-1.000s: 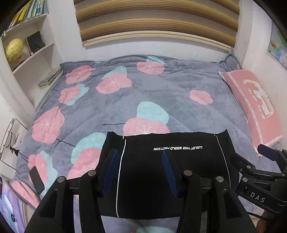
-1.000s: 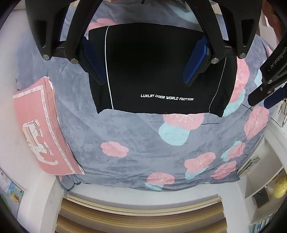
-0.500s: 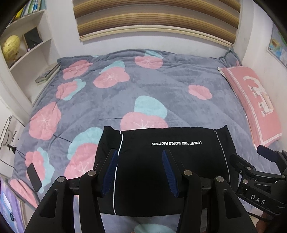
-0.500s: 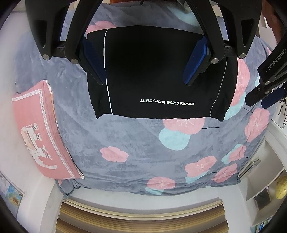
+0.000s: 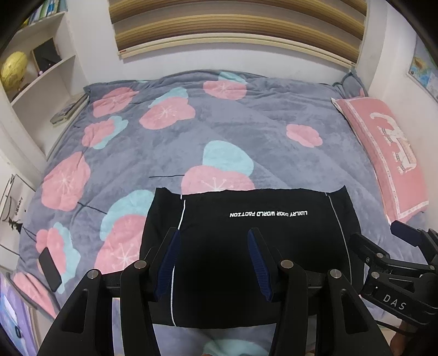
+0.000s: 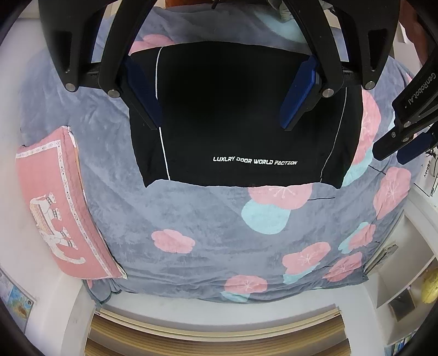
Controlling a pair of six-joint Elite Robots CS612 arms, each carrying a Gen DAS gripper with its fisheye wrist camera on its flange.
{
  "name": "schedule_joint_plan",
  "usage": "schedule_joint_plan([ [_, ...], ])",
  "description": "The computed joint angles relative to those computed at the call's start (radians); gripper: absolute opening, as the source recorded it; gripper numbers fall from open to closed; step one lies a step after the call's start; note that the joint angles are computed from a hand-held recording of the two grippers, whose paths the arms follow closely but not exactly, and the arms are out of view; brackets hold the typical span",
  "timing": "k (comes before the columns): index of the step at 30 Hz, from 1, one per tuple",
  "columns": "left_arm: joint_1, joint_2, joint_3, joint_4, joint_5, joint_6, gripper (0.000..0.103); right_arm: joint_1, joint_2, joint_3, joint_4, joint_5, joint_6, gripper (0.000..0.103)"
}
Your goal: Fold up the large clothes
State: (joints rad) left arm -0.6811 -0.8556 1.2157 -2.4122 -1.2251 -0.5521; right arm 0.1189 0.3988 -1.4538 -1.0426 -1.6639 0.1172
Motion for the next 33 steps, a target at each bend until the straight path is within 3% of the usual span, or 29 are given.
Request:
schedule_joint_plan([
  [25,-0.002,0.016,-0.021,0.016,0.018,0.026,0.052,0.004,0.003,0.01,0.024,0.004,0.024,0.089],
  [30,-0.004,0.022,-0.026,0.024,0.069,0.018,0.055,0.007,0.002,0.014,0.024,0.002,0.022,0.089],
  [33,-0.005,0.015,-0.004,-0.023,0.094,0.012,0.055,0.009,0.001,0.017,0.024,0.0,0.023,0.089],
])
